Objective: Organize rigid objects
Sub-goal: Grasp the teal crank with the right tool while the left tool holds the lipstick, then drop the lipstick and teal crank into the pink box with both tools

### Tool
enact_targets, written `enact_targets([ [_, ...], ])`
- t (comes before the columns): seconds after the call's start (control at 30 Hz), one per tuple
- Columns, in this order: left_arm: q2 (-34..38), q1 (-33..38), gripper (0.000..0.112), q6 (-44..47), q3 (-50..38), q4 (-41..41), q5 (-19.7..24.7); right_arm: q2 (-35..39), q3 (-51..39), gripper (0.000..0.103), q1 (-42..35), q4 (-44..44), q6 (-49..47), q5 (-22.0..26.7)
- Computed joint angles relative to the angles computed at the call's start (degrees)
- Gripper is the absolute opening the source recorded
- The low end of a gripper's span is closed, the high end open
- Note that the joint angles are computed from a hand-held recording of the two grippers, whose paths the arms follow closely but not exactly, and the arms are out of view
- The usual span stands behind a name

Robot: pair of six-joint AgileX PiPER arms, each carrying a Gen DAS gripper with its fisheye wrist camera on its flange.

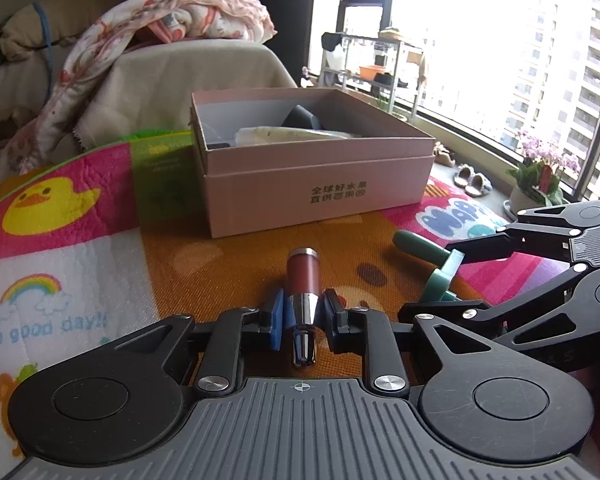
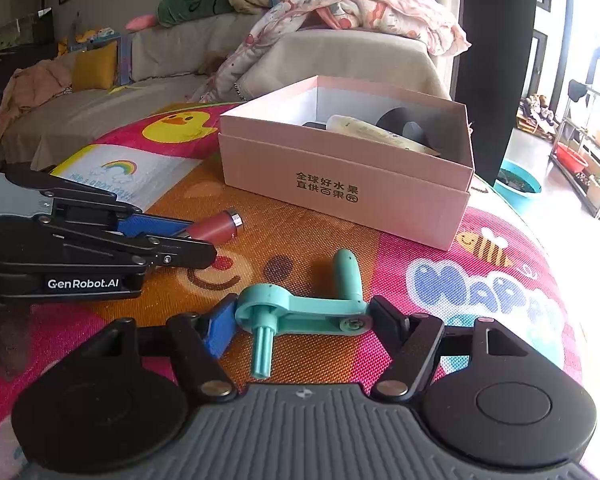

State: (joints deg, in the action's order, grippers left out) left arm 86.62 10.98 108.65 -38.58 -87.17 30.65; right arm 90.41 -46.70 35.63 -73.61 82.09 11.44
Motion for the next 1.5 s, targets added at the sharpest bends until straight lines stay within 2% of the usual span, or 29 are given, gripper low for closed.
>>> enact_targets([
  [0.07,-0.43,-0.69,0.024,0.8,0.25,-0.26,-1.04,0.0,-0.17,0.071,0.01,1.58,-1.29,0.15],
  [0.2,-2.83,-1.28,0.024,-0.95,1.55,3.12,-1.41,-1.48,-0.23,0.071,0.31,12.95,-12.09,1.32],
  [0.33,-6.23,0.9,0.024,-3.02,3.78,7.78,3.29,-5.88,3.43,0.071,2.04,9.49,-9.08,3.09],
  [0.53,-10.07,1.98,0.024,-4.48,3.42,8.19,6.61,-12.29,5.99,0.07,2.7,7.05,-6.65,5.41],
  [0.67,-11.84,2.68,0.024,-7.56,-2.21,7.96,8.82,-15.01,4.17,0.07,1.69,6.09,-6.41,6.19],
  [0.77,-11.81,1.61,0.024,-8.56,-10.52,5.72,8.23,-16.15,0.39,0.07,0.84,5.46,-8.71,7.26],
  [0.83,-9.07,-0.62,0.024,-9.33,-17.82,3.68,5.46,-15.6,-3.75,0.07,0.13,3.96,-9.69,7.99],
  [0.87,-6.18,-1.62,0.024,-12.63,-22.78,5.31,4.74,-14.64,-6.28,0.07,-0.26,2.59,-9.52,8.5],
  [0.97,5.3,-2.72,0.024,-26.33,-38.47,10.81,6.88,-9.09,-15.49,0.07,-1.71,3.89,-13.77,9.88],
  [1.03,11.87,-4.63,0.024,-34.78,-46.6,17.15,4.35,-4.59,-20.95,0.07,-2.45,5.37,-17.04,10.32],
  [1.1,17.47,-6.31,0.024,-41.08,-52.43,24.26,2.19,0.23,-26.18,0.07,-3.32,11.84,-23.74,11.16],
  [1.17,22.64,-7.0,0.024,-46.28,-56.87,29.08,3.02,4.55,-30.08,0.07,-4.42,19.88,-30.93,11.19],
  [1.27,31.16,-7.96,0.024,-59.22,-66.3,41.37,8.94,9.51,-31.89,0.07,-5.79,23.57,-33.34,8.65],
  [1.3,32.93,-8.03,0.024,-60.56,-67.18,42.78,8.97,10.93,-32.1,0.071,-6.36,26.05,-35.76,6.99],
  [1.37,33.23,-7.98,0.024,-56.37,-64.26,39.65,5.49,13.74,-33.52,0.074,-6.15,28.8,-38.21,8.04],
  [1.4,33.15,-7.47,0.024,-52.95,-62.94,36.45,4.97,14.41,-33.35,0.077,-5.85,27.35,-36.68,8.13],
  [1.5,31.4,-5.05,0.024,-46.56,-59.58,28.66,7.21,13.59,-29.02,0.08,-4.38,16.41,-25.28,7.6],
])
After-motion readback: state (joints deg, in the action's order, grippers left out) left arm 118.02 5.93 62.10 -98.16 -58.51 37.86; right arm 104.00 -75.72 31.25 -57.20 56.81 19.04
